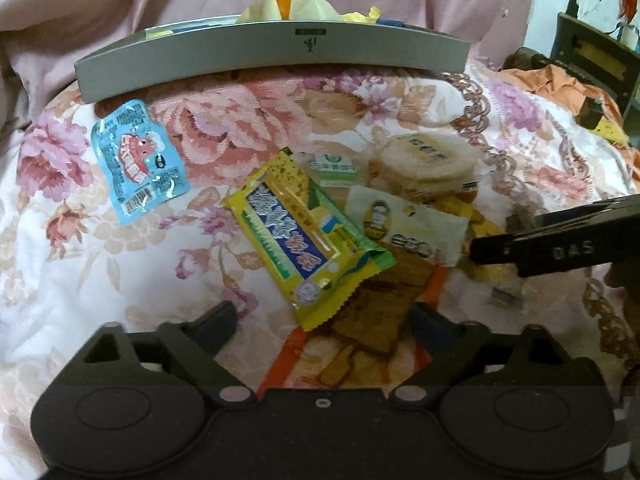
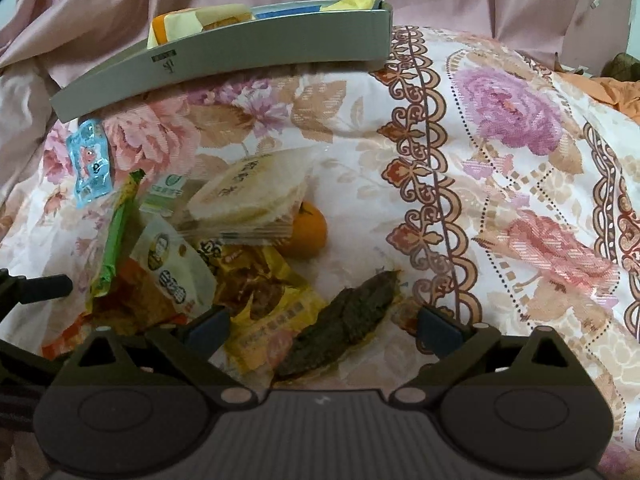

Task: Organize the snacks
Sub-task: 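Grasp the spicy tofu strip pack with the left tool while the right tool grasps a small clear wrapper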

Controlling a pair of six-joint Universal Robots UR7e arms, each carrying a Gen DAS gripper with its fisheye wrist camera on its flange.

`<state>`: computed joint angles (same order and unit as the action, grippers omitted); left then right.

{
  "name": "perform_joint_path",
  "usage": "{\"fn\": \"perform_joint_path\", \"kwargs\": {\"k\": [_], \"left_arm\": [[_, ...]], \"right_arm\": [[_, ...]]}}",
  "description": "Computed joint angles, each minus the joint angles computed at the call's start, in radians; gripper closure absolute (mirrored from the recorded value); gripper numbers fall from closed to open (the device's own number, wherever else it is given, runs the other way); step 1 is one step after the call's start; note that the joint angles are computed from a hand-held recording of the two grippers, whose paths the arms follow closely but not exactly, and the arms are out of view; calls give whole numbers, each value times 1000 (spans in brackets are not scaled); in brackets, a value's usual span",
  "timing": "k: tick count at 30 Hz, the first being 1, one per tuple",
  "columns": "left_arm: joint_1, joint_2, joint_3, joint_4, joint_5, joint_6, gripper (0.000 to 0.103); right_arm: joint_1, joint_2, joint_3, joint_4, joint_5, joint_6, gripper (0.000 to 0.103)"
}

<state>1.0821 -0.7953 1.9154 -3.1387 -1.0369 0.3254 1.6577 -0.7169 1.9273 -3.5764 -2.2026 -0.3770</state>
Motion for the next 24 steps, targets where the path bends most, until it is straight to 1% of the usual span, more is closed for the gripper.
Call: {"fn": "perform_joint_path", "kwargs": {"k": [2, 5, 6, 8, 10, 12, 13, 17, 19, 22, 24], "left_arm": [[-3, -5, 4, 9, -7, -15, 23], [-7, -16, 10, 36, -30, -19, 25], [-8, -21, 10, 52, -42, -17, 24], [-14, -22, 11, 74, -41, -1, 15], [-22, -15, 10, 80, -24, 35, 12], [-30, -4, 10, 73, 7, 79, 10], [-32, 0, 9, 70, 18, 95, 8], [-25, 1, 0, 78, 19, 72, 5], [-20, 2, -6, 78, 15, 64, 9], [-18, -3, -5, 73, 5, 49, 19], [-21, -4, -2, 67, 4, 48, 24]], "right_arm": [[1, 1, 1, -10, -10, 1, 13], [-3, -9, 12, -18, 3, 16, 19], [-5, -13, 16, -19, 9, 23, 21], [-11, -26, 27, -13, 36, 38, 24], [-18, -40, 38, 3, 76, 52, 27], [-24, -49, 46, 21, 114, 54, 28], [-24, -49, 48, 25, 123, 53, 28], [-25, -57, 53, 42, 148, 55, 29], [-30, -65, 57, 53, 164, 71, 30], [-30, -69, 61, 53, 172, 75, 35], [-33, -70, 64, 48, 181, 70, 44]]}}
